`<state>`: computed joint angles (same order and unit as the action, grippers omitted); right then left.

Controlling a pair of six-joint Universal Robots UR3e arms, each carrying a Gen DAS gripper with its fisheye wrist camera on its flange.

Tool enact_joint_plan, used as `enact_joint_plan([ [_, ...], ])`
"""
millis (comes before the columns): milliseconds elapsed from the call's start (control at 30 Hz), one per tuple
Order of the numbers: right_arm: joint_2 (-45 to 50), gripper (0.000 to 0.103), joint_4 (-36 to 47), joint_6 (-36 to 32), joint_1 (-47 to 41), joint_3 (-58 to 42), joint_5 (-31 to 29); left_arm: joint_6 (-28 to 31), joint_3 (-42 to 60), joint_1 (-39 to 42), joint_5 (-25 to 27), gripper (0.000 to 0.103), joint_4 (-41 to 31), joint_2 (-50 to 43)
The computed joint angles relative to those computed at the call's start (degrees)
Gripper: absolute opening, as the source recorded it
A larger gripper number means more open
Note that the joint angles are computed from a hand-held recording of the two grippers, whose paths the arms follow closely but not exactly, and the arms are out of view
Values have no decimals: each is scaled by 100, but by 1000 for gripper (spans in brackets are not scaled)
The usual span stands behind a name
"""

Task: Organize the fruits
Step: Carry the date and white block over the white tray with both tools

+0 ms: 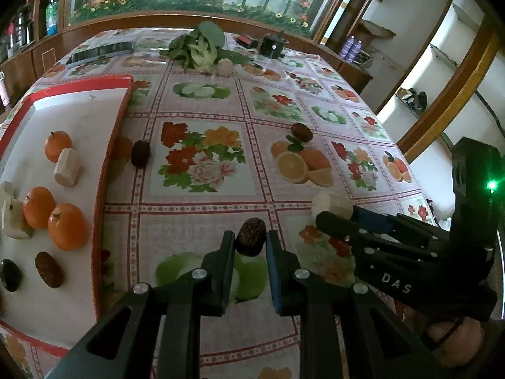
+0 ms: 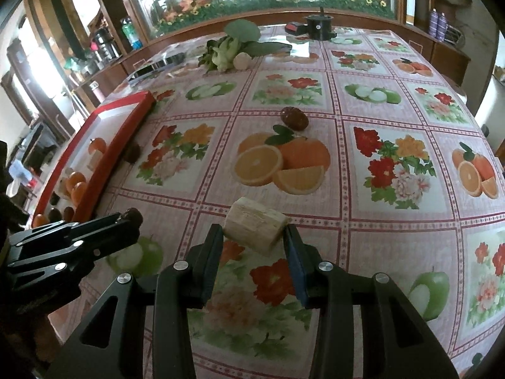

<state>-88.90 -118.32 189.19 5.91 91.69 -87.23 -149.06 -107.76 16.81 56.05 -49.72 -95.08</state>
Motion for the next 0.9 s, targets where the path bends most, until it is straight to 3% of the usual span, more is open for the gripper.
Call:
enact_joint_plan([
  [567, 796, 39, 86, 201, 553, -932, -188, 243, 289, 451, -218, 22, -447, 49],
  [900, 1617, 39, 269, 216, 862, -2052, -118, 187, 678, 890, -381, 22, -664, -116],
])
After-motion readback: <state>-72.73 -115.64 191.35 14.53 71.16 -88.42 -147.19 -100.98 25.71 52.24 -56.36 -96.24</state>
